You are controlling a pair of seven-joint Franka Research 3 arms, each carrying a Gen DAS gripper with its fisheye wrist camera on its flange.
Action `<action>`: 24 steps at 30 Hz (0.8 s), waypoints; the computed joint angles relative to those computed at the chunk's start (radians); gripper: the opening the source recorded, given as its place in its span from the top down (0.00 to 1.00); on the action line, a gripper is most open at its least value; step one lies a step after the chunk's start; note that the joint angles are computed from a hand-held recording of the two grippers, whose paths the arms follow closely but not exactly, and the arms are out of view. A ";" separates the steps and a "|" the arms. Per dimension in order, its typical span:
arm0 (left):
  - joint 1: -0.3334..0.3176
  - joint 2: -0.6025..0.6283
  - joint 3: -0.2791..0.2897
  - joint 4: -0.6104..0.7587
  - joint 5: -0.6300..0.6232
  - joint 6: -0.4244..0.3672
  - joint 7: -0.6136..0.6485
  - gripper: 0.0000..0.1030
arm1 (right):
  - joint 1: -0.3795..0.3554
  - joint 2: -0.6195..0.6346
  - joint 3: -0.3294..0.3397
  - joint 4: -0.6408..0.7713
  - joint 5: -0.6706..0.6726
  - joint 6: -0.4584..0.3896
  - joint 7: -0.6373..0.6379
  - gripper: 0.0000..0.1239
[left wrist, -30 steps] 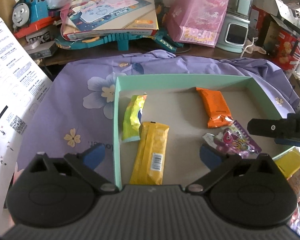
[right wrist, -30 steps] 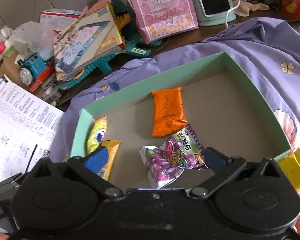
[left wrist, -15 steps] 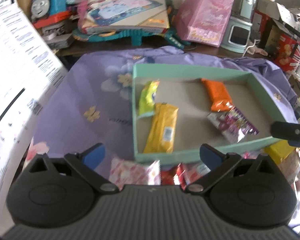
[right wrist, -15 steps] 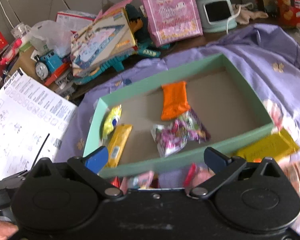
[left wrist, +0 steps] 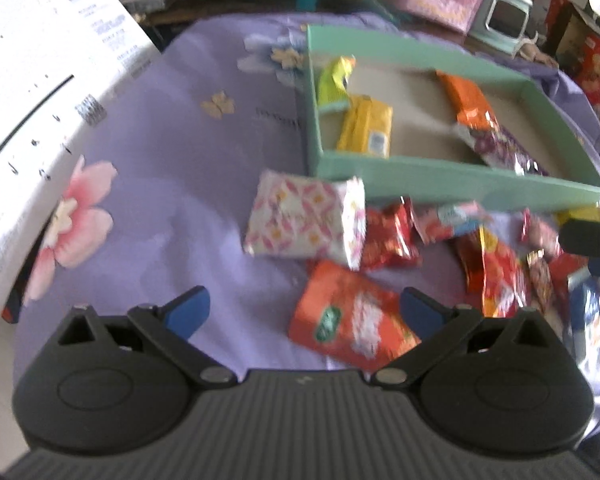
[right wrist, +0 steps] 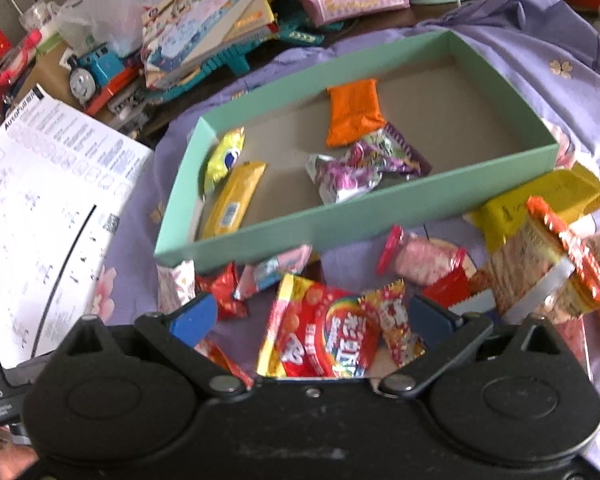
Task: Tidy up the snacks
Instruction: 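Move both tools back over the snack pile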
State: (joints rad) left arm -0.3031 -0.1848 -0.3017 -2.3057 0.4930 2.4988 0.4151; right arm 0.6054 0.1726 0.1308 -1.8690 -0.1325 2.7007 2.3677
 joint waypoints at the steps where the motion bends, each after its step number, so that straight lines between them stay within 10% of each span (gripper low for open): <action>1: -0.004 0.009 -0.001 0.003 -0.006 0.002 0.005 0.00 | 0.001 0.000 0.000 -0.002 -0.001 -0.003 -0.001 0.17; 24: -0.040 0.086 0.011 0.039 0.011 -0.035 -0.019 0.00 | 0.019 0.184 -0.001 0.189 0.093 -0.076 -0.180 0.33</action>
State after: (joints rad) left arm -0.3431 -0.0984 -0.2907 -2.2667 0.5040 2.4641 0.3960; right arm 0.6241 0.3569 0.1303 -1.6802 -0.0395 2.6243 2.1874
